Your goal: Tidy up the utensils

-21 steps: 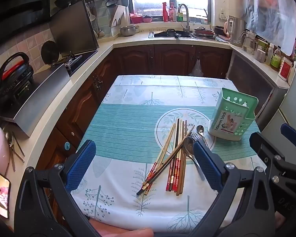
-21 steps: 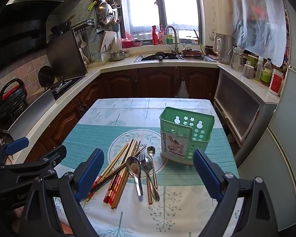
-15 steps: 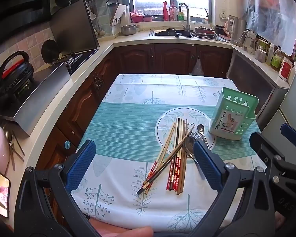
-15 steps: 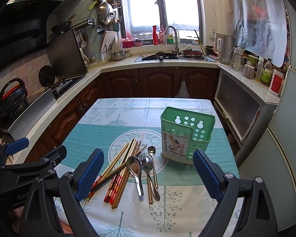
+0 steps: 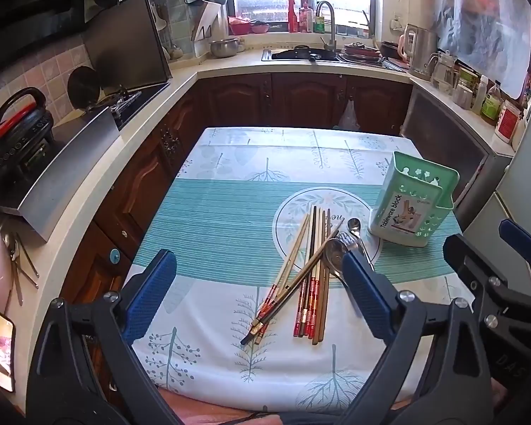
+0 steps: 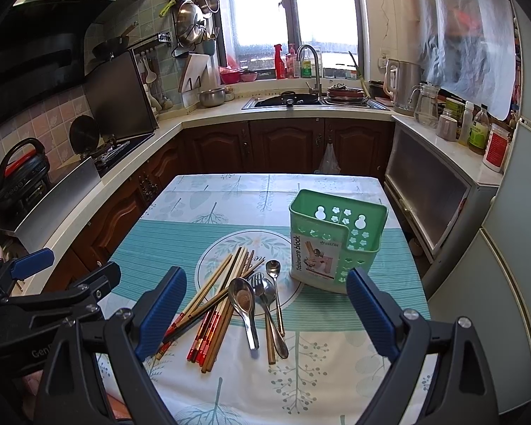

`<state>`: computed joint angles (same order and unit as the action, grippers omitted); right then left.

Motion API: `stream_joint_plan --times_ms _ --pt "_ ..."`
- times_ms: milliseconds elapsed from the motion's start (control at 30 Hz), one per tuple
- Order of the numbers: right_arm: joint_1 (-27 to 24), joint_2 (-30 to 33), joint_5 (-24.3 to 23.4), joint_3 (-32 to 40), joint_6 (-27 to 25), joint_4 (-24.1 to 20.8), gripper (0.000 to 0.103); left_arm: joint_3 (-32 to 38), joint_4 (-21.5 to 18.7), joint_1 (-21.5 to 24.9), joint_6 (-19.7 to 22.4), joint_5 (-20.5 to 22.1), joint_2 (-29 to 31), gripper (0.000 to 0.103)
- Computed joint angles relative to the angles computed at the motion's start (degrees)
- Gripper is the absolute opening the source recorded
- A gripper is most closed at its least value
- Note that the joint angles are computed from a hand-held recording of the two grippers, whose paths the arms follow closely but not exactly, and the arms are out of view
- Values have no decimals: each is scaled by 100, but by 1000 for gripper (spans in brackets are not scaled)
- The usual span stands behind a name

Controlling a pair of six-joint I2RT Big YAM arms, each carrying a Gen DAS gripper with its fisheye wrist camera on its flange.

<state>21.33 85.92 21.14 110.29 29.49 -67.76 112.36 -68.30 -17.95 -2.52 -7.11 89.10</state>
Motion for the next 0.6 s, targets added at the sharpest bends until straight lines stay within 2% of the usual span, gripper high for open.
stream_joint_plan --times_ms 600 --pt "-8 27 -24 74 -3 -49 93 117 -160 12 -48 197 65 85"
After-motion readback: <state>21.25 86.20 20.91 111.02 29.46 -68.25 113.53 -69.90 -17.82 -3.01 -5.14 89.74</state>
